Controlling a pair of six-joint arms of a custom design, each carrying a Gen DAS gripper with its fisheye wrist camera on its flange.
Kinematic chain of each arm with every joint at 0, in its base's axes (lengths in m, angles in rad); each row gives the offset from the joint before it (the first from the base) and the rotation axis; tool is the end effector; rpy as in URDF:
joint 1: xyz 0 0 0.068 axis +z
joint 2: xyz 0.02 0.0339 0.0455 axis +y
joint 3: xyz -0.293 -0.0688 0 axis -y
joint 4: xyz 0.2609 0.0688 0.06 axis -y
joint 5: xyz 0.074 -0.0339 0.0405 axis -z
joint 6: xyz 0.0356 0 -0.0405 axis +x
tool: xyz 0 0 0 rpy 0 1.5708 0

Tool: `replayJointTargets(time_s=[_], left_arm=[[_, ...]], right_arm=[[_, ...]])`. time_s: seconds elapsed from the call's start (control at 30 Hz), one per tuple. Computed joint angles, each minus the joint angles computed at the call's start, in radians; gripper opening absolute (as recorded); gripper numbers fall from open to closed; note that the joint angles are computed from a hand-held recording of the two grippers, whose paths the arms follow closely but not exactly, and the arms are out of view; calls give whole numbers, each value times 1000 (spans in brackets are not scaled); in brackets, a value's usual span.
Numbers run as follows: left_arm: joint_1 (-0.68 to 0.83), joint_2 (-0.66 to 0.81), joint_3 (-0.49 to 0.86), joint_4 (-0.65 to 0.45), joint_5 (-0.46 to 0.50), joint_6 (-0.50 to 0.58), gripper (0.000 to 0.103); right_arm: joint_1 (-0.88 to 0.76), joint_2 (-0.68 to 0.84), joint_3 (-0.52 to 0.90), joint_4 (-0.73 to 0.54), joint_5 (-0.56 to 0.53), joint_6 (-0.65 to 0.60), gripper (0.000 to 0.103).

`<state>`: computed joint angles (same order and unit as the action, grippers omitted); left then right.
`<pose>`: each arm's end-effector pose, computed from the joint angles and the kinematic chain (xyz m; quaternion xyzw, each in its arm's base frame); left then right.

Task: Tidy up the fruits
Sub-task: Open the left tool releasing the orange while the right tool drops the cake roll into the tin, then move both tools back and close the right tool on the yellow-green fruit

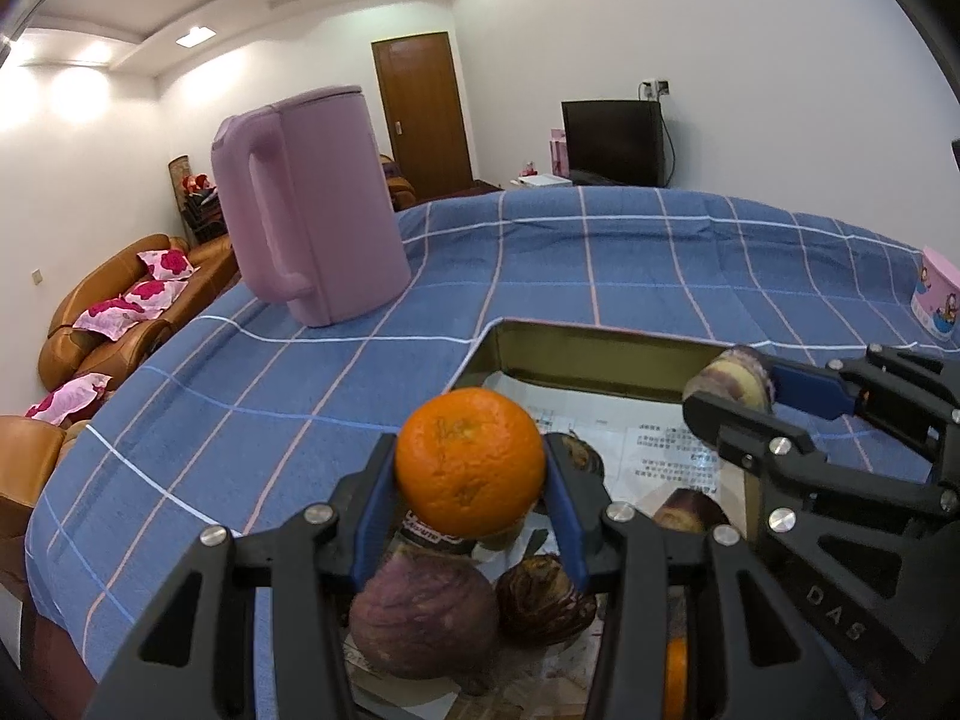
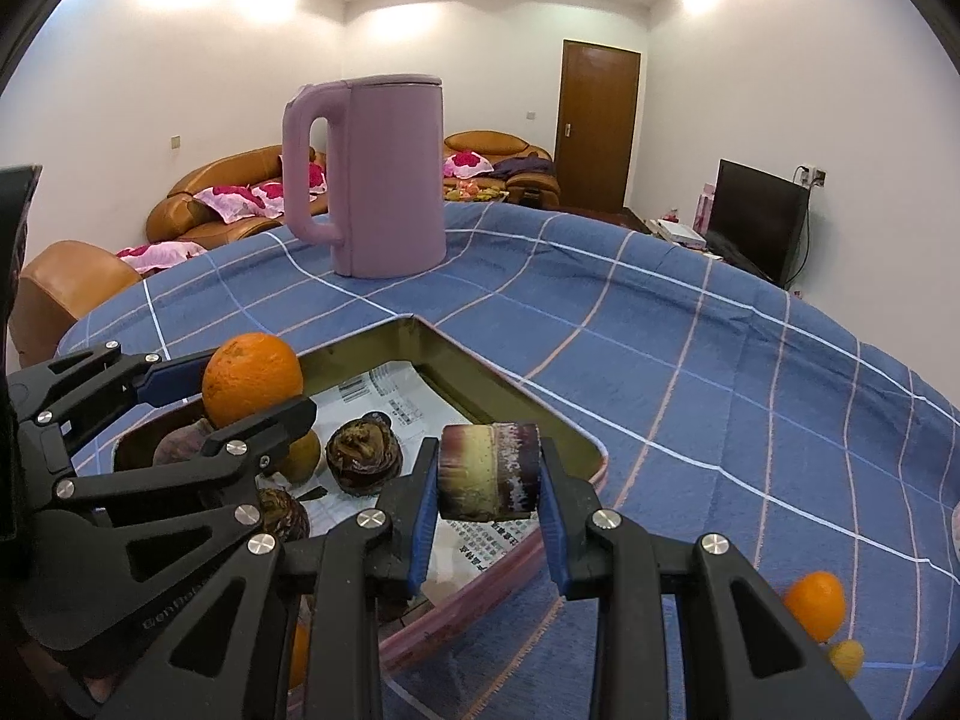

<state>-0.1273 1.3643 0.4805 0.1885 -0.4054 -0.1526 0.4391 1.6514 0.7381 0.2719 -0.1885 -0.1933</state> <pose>0.2535 -0.0183 0.1682 -0.0966 0.8860 0.1226 0.4366 0.3030 0.1497 0.1705 -0.3168 0.8328 0.1382 0.4325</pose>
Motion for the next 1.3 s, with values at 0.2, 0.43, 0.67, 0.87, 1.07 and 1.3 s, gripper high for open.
replayJointTargets(time_s=[0.2, 0.43, 0.67, 0.87, 1.07, 1.3], left_arm=[[-7, 15, 9, -13, -1, 6, 48], [-8, 21, 17, -29, -3, 6, 49], [-12, 15, 10, -26, -32, -4, 56], [1, -21, -3, -42, -27, -20, 69], [-43, -111, -12, -79, -51, -30, 85], [-188, -140, 17, -117, -140, -46, 99]], right_arm=[[1, 1, 6, -14, 5, -2, 32], [1, 13, 24, -44, -3, -3, 32], [1, 9, 19, -49, -15, -7, 32], [-7, -15, -3, -29, -5, 7, 42], [-62, -92, -53, -26, -42, 11, 55], [-201, -214, -125, -60, -72, -71, 57]])
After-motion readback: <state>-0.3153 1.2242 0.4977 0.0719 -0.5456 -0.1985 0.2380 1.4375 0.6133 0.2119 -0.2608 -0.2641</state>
